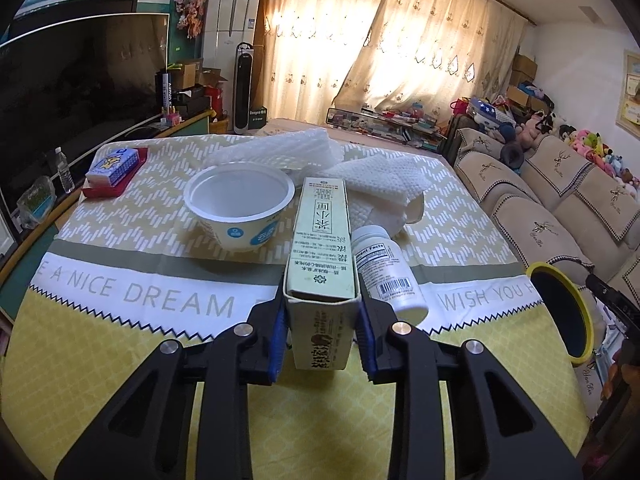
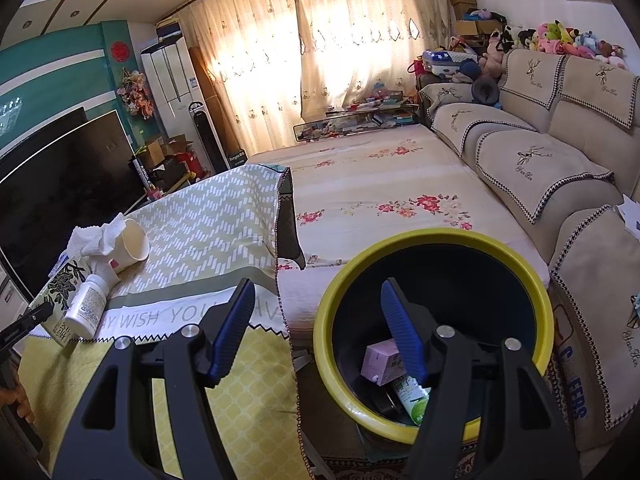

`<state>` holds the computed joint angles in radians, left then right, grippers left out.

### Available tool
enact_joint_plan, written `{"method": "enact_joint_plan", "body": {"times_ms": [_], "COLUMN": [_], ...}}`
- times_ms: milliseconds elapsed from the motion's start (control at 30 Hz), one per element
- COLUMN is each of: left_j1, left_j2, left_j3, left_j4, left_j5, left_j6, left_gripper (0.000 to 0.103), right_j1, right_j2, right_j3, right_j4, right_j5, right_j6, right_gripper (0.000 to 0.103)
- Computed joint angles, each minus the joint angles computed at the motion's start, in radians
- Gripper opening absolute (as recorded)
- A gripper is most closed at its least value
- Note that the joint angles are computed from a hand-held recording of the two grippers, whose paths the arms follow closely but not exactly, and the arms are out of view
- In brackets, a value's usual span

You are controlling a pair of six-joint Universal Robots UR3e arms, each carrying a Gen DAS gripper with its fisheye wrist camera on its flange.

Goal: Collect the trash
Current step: 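Carry the tea box with the left tool over the bin and release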

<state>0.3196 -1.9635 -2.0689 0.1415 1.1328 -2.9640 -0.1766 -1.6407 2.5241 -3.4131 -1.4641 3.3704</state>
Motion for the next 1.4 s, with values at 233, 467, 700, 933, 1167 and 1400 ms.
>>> {"method": "enact_joint_plan", "body": {"times_ms": [233,467,700,933,1167,1400], "left_j1": [0.097,0.209,0.240,0.188,0.118,0.110], "left_j2": [0.162,0.374,0.484,0.422,0.302,0.339], "left_j3": [-0.200,-0.352,-0.390,-0.381,-0.334,-0.320], "left_j4": [0.078,0.076,0.015,0.074,0.178,0.117], "left_j5": [-0.074,-0.171,-0.210,-0.165,-0.096,-0.142], "left_j6": [0.052,0.112,0.146,0.138,0.107,0.118], "left_gripper": [0.030,0.030,0.030,0.030,0.030,0.030], "right_j1": [0.018,0.024,0.026,0.013,0.007,-0.008], "right_j2": [0.004,-0.007,-0.038,-0.046,-0.027,-0.038], "right_j3": [-0.011,-0.006,0.006,0.013,0.019,0.036], "right_j4": [0.013,0.015,0.027,0.036,0.021,0.007], "right_j5": [0.002,0.004,0.006,0.016,0.023,0.034], "right_j6": [-0.002,0.000,0.001,-0.003,-0.003,-0.006], "right_gripper": [0.062,0.063,0.063,0.063,0.063,0.063]}}
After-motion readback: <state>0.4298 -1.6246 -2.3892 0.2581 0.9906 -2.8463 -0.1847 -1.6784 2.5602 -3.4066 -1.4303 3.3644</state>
